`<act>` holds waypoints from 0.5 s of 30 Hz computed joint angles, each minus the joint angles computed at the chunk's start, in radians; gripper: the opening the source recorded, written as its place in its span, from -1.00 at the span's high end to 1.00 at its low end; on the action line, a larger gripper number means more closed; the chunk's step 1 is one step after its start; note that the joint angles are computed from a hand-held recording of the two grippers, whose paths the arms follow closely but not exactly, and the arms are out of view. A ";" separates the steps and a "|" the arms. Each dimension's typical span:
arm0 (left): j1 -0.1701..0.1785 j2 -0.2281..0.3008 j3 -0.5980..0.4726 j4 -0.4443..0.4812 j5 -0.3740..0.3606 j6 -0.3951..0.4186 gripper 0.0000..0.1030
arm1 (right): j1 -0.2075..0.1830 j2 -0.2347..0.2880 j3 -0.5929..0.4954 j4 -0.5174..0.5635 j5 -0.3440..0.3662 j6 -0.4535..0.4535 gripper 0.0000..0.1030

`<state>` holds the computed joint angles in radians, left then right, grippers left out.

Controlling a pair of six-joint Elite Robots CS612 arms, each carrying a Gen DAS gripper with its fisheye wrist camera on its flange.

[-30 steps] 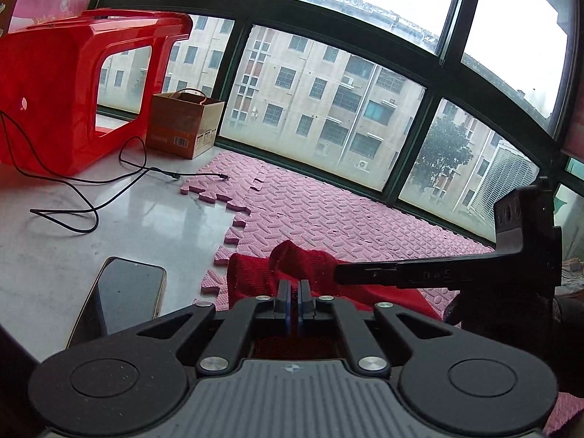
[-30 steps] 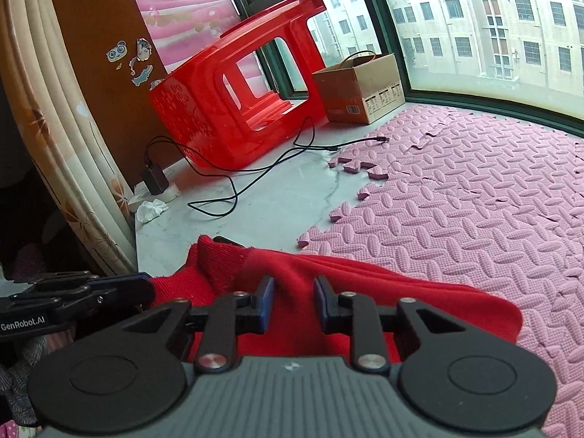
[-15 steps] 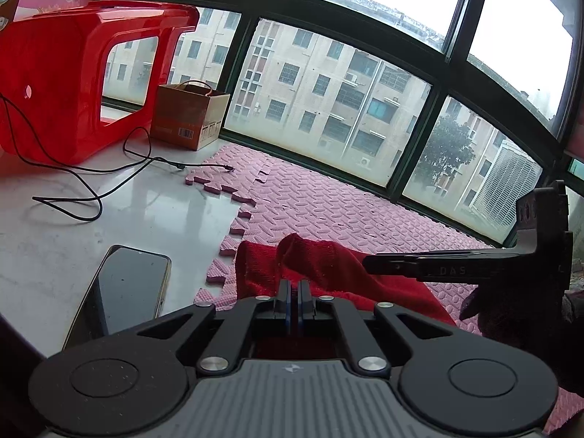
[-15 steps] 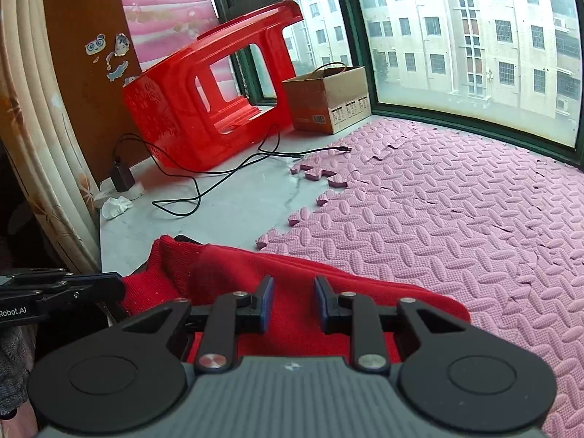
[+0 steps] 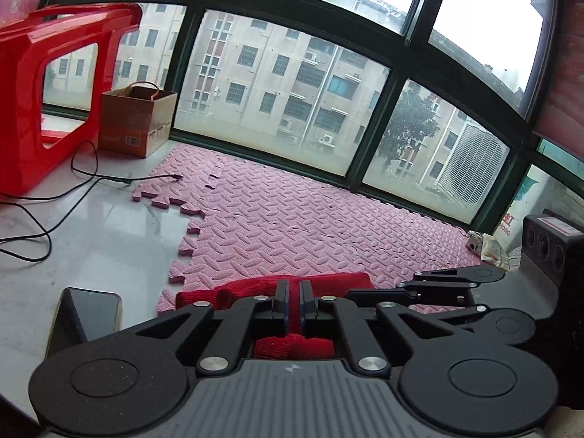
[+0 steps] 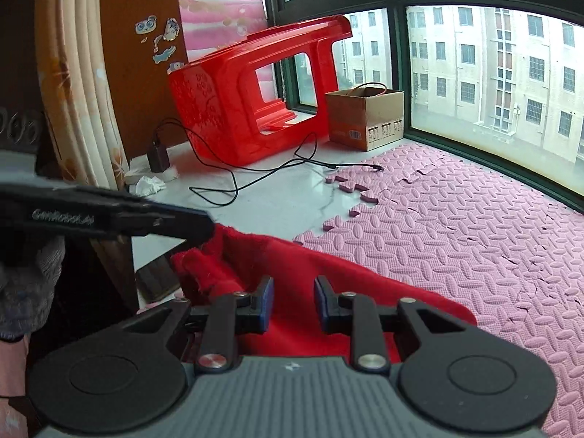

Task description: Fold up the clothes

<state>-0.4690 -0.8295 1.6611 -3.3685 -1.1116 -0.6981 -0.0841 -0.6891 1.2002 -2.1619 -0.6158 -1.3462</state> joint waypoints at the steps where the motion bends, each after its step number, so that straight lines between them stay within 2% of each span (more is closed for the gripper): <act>1: 0.012 0.007 -0.018 0.029 -0.040 0.005 0.88 | 0.000 -0.004 0.018 -0.037 0.003 0.010 0.53; 5: 0.044 0.026 -0.070 0.156 -0.119 -0.004 0.88 | 0.003 -0.010 0.052 -0.088 0.004 0.041 0.53; 9: 0.067 0.030 -0.075 0.173 -0.176 -0.037 0.88 | 0.007 -0.023 0.090 -0.100 0.014 -0.018 0.53; 11: 0.072 0.031 -0.074 0.177 -0.179 -0.042 0.88 | 0.009 -0.027 0.105 -0.108 0.010 -0.040 0.54; 15: 0.080 0.037 -0.076 0.173 -0.190 -0.053 0.88 | 0.014 -0.027 0.114 -0.095 -0.014 -0.069 0.68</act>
<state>-0.3892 -0.7921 1.5849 -3.1953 -1.3016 -0.7515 -0.0699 -0.7159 1.3141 -2.2570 -0.6296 -1.4147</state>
